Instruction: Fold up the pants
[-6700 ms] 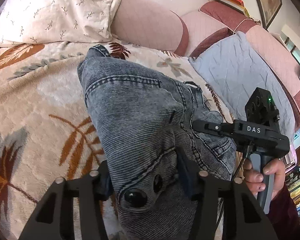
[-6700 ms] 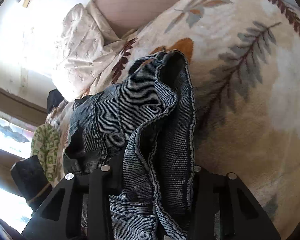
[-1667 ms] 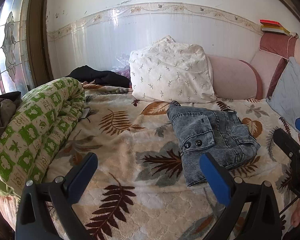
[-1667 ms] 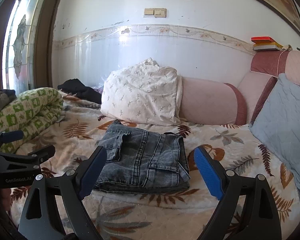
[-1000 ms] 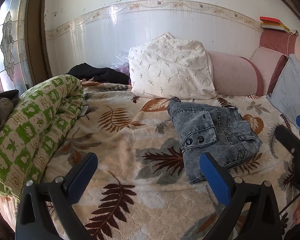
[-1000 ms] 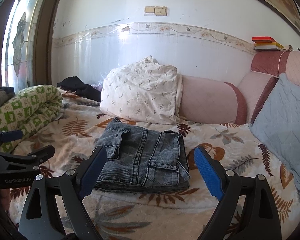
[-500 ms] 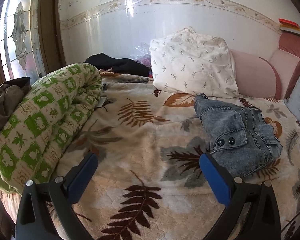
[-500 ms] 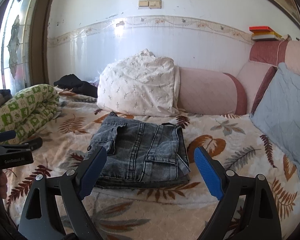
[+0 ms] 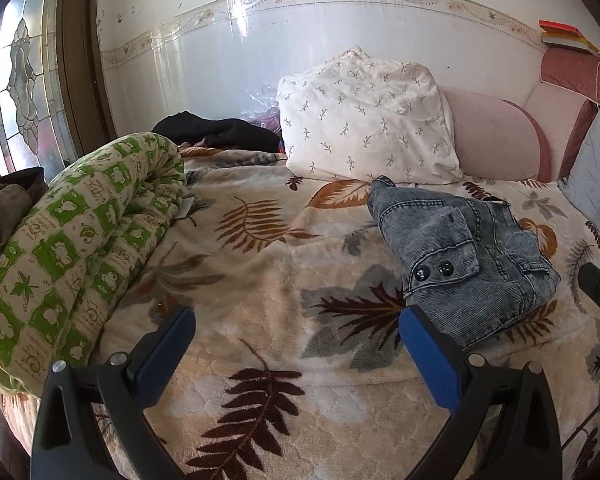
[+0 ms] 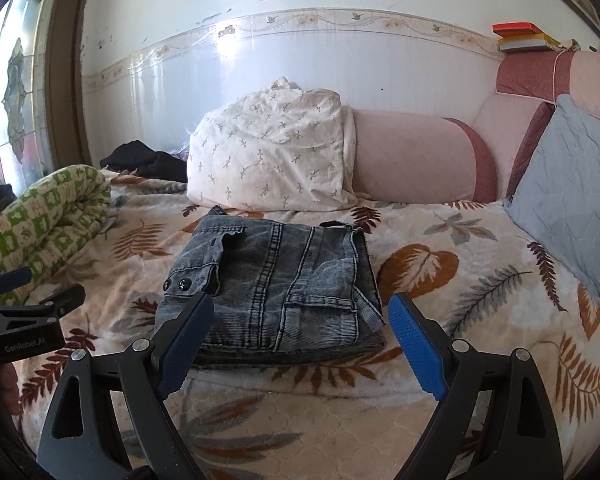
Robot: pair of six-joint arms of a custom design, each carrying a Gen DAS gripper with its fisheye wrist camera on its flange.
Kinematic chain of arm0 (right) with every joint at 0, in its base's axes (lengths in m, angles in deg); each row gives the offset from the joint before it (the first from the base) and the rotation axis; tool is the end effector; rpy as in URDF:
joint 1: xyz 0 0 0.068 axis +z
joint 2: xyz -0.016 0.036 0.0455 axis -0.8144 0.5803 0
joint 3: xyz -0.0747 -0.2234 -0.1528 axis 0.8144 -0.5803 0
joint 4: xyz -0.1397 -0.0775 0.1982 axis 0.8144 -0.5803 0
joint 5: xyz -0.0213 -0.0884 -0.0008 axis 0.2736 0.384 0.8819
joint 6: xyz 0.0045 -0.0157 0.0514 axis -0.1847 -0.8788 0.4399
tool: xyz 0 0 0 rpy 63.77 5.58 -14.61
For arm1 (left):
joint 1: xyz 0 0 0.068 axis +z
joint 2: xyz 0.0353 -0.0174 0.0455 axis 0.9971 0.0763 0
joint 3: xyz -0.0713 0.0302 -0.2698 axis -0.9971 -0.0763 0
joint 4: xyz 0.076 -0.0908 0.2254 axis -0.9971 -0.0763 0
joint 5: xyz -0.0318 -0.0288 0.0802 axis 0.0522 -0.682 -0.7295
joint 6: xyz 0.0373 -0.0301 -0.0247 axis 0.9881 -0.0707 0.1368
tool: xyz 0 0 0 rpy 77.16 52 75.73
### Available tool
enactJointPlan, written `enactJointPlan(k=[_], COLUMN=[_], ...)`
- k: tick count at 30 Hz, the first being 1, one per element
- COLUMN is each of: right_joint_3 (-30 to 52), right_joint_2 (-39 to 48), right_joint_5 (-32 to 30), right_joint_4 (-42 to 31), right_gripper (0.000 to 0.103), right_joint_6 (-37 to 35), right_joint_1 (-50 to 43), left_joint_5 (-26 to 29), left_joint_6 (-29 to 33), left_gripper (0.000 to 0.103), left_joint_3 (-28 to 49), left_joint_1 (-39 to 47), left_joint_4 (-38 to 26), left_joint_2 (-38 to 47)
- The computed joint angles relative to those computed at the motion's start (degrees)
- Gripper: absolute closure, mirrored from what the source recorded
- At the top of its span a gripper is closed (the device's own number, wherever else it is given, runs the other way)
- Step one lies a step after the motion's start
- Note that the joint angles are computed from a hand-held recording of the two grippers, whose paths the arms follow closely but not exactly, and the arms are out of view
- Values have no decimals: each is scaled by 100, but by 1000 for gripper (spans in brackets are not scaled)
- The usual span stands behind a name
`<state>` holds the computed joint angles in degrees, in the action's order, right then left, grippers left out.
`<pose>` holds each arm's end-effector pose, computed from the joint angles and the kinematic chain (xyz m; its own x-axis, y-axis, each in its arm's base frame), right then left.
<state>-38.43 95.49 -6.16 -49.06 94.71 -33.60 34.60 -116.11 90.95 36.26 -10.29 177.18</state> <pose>0.2135 0.0718 0.2627 -0.4989 -0.0222 -0.8664 -0.0588 0.9982 0.0083 0.2357 -0.2366 0.2235 -0.5858 0.0281 -0.8100 -0.0849 0.9918 0.0958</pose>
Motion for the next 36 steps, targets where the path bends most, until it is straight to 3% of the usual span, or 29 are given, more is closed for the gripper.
enactJointPlan(k=[36], right_joint_3=[-12], right_joint_2=[112], right_joint_5=[183], right_joint_4=[157], right_gripper=[14], right_joint_6=[-121], right_joint_1=[169], left_joint_5=[-70], left_joint_6=[-59], left_gripper=[0], left_joint_3=[14], left_joint_1=[-247], left_joint_4=[41], left_joint_2=[-172])
